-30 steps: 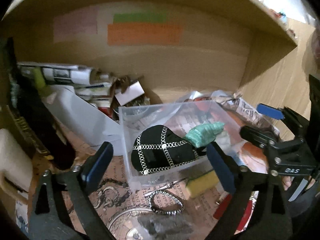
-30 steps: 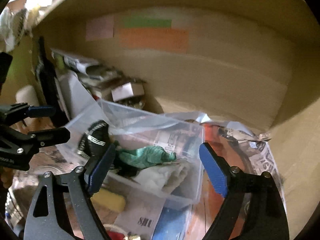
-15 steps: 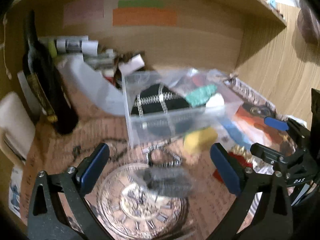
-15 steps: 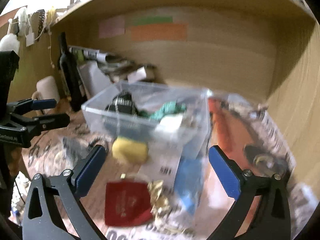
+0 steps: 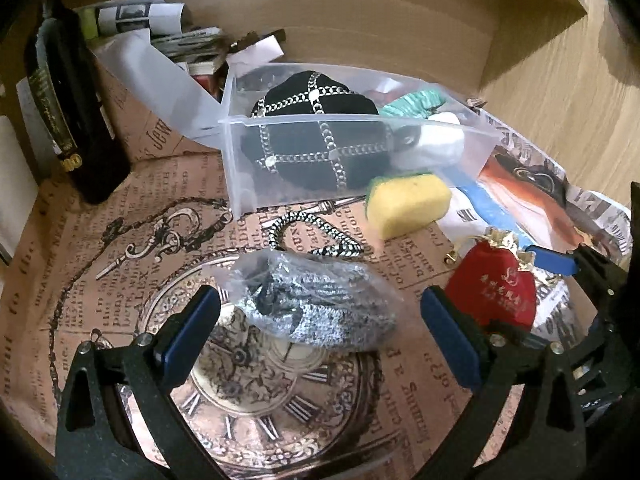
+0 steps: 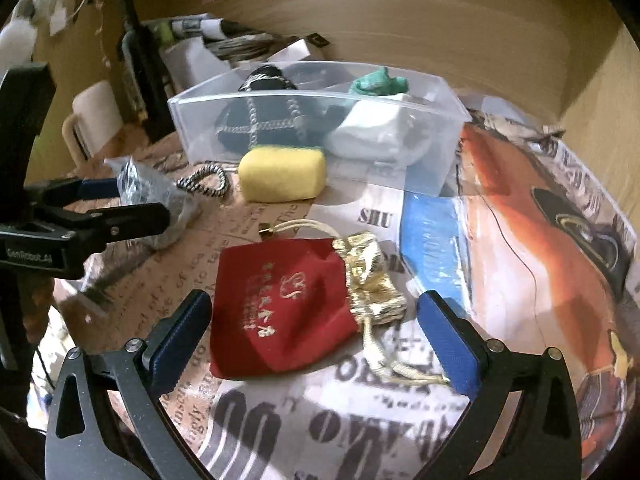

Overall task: Organize soft objects
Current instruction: 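Grasp the silver mesh bag with the left tool while the right tool grasps the red velvet pouch, then carry the silver bag and red pouch over the box and release both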

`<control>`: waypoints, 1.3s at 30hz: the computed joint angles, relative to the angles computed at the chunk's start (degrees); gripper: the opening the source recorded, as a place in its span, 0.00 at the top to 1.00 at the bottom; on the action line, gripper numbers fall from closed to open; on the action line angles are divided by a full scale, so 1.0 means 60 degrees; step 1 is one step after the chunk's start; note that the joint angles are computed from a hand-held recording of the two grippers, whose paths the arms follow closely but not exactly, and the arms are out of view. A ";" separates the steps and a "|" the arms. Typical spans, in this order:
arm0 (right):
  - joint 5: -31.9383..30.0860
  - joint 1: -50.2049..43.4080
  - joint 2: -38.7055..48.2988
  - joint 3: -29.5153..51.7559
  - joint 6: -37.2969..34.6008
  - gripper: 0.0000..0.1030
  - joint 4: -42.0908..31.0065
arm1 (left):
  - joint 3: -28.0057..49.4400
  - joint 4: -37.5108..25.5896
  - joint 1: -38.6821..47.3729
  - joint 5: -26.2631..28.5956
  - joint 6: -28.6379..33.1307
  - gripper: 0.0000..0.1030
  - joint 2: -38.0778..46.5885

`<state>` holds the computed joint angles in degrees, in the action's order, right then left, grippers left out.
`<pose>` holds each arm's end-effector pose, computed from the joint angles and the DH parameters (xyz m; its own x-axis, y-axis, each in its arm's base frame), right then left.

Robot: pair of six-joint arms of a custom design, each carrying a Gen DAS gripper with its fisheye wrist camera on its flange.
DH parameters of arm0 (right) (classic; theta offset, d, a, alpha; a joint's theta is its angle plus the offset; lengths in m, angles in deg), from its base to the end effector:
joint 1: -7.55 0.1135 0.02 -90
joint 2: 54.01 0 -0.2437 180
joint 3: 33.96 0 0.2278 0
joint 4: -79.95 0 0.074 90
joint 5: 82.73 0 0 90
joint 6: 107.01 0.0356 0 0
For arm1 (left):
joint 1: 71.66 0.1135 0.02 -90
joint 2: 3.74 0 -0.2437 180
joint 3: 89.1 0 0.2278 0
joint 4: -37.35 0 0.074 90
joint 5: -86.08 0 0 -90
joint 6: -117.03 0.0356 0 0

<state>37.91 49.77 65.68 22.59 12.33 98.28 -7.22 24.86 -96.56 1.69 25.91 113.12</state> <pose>0.2476 0.2002 0.0482 -0.6071 0.0184 -0.7944 -0.0148 0.9993 0.0345 0.3529 -0.1677 0.1197 -0.6777 0.2931 -0.6744 0.4658 0.8808 -0.0852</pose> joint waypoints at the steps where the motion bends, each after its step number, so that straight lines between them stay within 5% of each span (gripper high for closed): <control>1: 0.0049 0.0009 0.0018 0.0005 -0.0033 0.09 0.0000 | -0.0056 0.0095 -0.0029 -0.0035 0.0011 0.09 -0.0026; 3: 0.0083 -0.0035 0.0019 -0.0030 -0.0154 0.18 0.0131 | -0.0099 0.0100 -0.0043 0.0007 0.0083 0.19 -0.0023; 5: 0.0138 -0.0073 0.0010 -0.0092 -0.0260 0.46 0.0287 | -0.0115 0.0060 -0.0017 0.0072 0.0158 0.27 -0.0009; 7: 0.0161 -0.0091 -0.0040 -0.0186 -0.0226 0.59 0.0450 | -0.0199 0.0059 0.0087 0.0254 0.0215 0.36 -0.0088; 11: 0.0277 -0.0100 -0.0194 -0.0599 -0.0270 0.71 0.1091 | -0.0633 0.0231 0.0268 0.0430 0.0204 0.43 -0.0510; 24: 0.1343 0.0120 -0.1833 -0.1647 -0.0755 0.72 0.1829 | -0.1181 0.0708 0.0474 0.0448 0.0082 0.50 -0.2147; 39: 0.1181 -0.0755 -0.2672 -0.0548 -0.2911 0.72 0.2007 | 0.2463 -0.0250 0.0457 0.0201 0.0022 0.49 -0.0598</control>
